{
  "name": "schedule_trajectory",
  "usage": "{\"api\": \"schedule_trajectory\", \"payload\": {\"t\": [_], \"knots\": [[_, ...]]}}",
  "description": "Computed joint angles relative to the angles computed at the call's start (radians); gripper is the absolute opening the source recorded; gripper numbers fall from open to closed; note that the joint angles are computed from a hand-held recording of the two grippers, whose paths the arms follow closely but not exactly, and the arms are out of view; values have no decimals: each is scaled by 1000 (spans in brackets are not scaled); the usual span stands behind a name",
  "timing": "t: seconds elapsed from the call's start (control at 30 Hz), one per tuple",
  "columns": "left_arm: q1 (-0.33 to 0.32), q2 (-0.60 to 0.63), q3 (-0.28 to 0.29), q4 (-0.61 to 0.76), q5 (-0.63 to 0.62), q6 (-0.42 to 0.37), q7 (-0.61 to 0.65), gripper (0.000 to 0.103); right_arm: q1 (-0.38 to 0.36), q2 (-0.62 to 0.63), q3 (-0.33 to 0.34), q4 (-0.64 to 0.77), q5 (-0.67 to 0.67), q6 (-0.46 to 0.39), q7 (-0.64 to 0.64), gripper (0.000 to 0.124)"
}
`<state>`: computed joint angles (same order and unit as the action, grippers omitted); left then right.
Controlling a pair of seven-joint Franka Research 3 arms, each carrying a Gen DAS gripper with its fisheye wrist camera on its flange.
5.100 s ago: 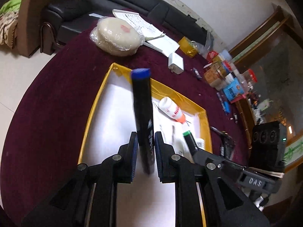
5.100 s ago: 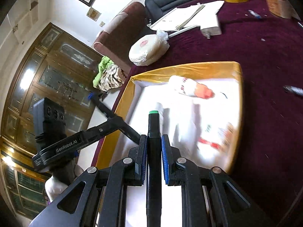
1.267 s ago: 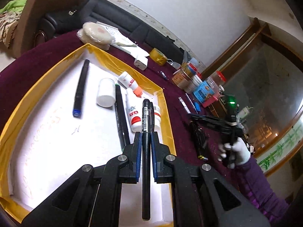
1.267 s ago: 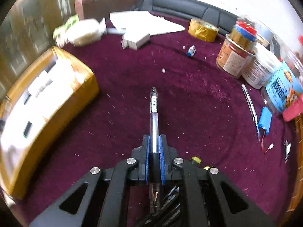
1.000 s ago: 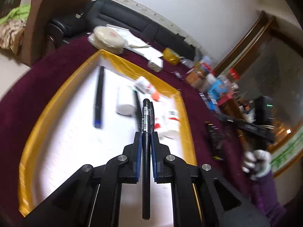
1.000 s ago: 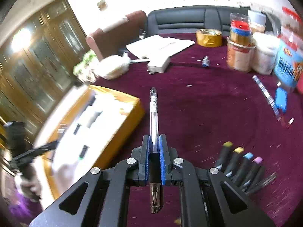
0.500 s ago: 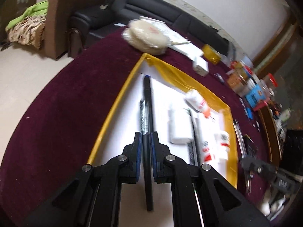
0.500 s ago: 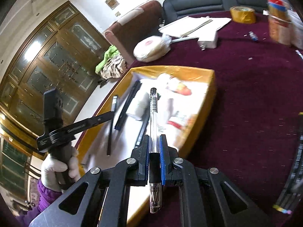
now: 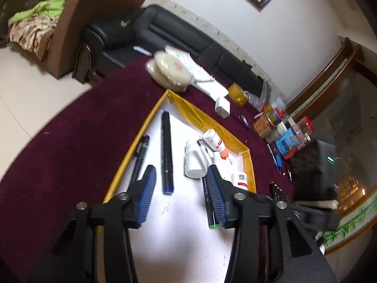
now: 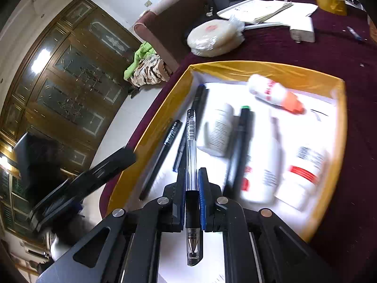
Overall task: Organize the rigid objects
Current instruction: 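Lower both pens into the tray and open both grippers, then return both grippers to the markers and grasp a yellow-capped marker with the left gripper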
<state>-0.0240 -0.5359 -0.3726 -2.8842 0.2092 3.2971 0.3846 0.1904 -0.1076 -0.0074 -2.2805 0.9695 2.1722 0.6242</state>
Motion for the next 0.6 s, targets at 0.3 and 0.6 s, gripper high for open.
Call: {"api": "schedule_trajectory", "payload": {"t": [0.3, 0.6], "knots": [[3, -105, -22, -59, 0, -16, -37, 51, 38, 9, 25, -8, -7, 163, 49, 20], [-34, -37, -51, 3, 15, -21, -51, 53, -30, -126, -64, -102, 42, 194, -96, 29]]}}
